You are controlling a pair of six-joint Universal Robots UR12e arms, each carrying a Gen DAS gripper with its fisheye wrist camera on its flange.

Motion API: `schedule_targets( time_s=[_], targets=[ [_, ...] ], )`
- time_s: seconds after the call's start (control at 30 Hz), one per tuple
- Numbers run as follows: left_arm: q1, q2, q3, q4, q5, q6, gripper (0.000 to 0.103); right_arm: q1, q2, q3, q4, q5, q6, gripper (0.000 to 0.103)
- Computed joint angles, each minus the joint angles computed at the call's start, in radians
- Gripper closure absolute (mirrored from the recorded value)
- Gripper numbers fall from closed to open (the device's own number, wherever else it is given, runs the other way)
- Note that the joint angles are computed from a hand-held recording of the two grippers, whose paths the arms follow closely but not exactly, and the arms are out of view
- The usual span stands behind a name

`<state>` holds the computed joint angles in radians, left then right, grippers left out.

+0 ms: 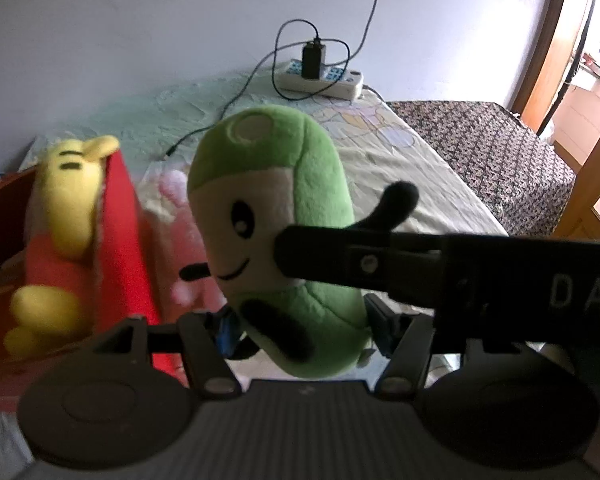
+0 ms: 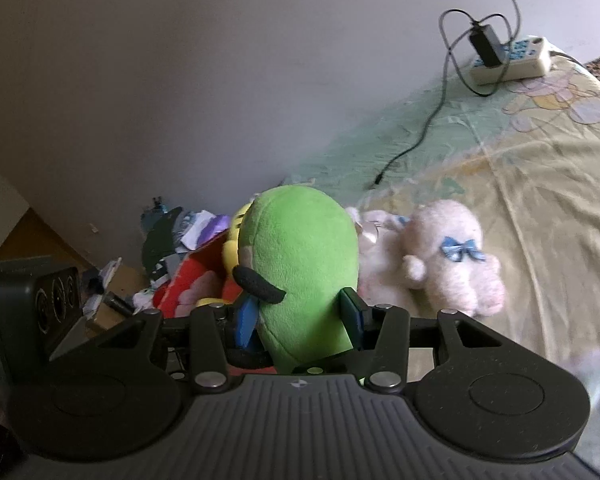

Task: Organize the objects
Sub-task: 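Lift the green pickle with the right gripper and carry it over the red box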

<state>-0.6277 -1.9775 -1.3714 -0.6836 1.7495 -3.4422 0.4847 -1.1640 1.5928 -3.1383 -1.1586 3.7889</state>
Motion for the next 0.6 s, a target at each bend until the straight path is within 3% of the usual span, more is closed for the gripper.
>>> schedule_targets(
  time_s=[0.27, 0.6],
  targets=[
    [0.016, 0.048, -0.054, 0.077, 0.018, 0.044, 0.039, 0.045, 0.019, -0.049, -0.044, -0.078, -0.016, 0.055],
    [0.079, 0.136, -0.155, 0.192, -0.013, 0.105, 0.039, 0.109, 0.091, -0.187, -0.034, -0.147, -0.043, 0.055]
  ],
)
